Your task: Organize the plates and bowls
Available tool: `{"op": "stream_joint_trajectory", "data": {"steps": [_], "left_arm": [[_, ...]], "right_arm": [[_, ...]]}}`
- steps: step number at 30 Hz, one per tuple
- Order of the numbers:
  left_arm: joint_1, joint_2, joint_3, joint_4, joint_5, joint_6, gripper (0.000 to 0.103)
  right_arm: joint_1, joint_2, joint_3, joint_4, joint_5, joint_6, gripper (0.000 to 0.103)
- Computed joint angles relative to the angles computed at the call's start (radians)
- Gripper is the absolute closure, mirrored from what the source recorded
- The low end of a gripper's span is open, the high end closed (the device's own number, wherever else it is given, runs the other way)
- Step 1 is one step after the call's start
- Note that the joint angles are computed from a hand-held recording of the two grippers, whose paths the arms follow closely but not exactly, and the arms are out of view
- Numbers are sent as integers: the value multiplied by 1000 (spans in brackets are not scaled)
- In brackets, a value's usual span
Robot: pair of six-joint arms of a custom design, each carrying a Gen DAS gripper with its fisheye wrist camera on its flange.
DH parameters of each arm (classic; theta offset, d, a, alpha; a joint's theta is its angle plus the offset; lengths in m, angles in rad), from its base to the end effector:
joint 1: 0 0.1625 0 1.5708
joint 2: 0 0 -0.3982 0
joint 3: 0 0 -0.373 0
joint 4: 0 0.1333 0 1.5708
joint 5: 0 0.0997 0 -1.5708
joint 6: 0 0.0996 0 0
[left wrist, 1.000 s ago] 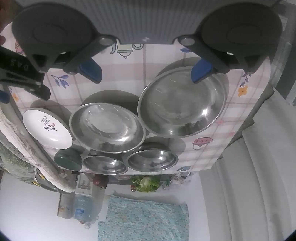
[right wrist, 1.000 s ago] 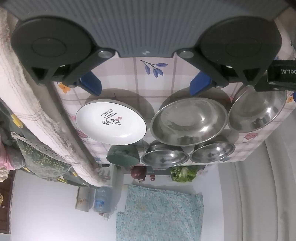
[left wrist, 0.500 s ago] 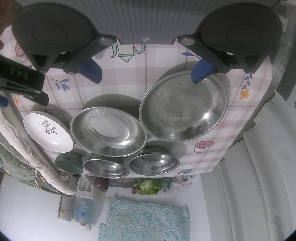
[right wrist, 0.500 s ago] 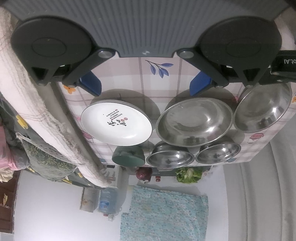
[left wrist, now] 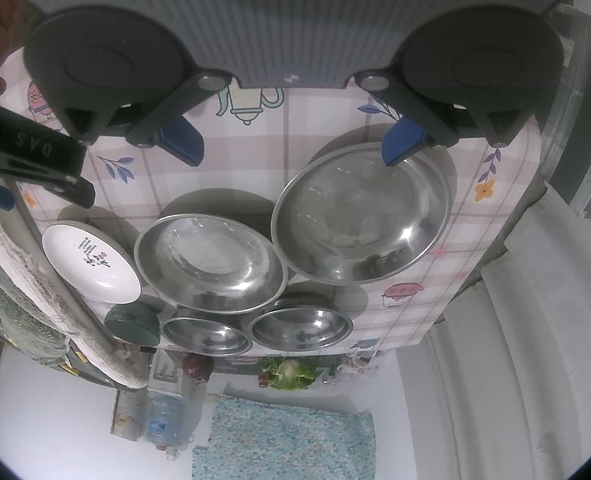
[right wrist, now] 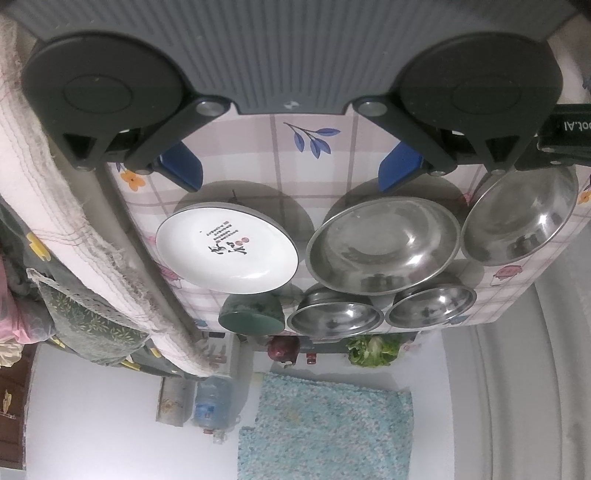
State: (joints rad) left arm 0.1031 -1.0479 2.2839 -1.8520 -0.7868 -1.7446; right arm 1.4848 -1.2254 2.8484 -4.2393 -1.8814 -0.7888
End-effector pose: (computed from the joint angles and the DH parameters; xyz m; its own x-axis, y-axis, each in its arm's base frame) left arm -0.2988 -0.2356 0.0331 -0.6526 -0.1906 -0.7334 0.3935 0.7419 -0.5430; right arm 0.0812 -0.2553 0.2034 -0.6831 -0.1112 0.7219 -0.6266 0.5970 -0.5009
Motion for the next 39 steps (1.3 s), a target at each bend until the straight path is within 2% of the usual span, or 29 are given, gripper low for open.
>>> {"op": "stream_joint_trajectory", "data": {"steps": [25,31,39], "left_arm": [[4,-5,7,-6,-8,-6,0],[16,-12,10,-7,-1,2,0],[73,-56,7,9,35,22,0]], "right_arm": [[15,7,-6,11,-16,4,1],[12,-22,-14,68,-5,10,1],[85,-29,-86,175,-47,26,1]]}}
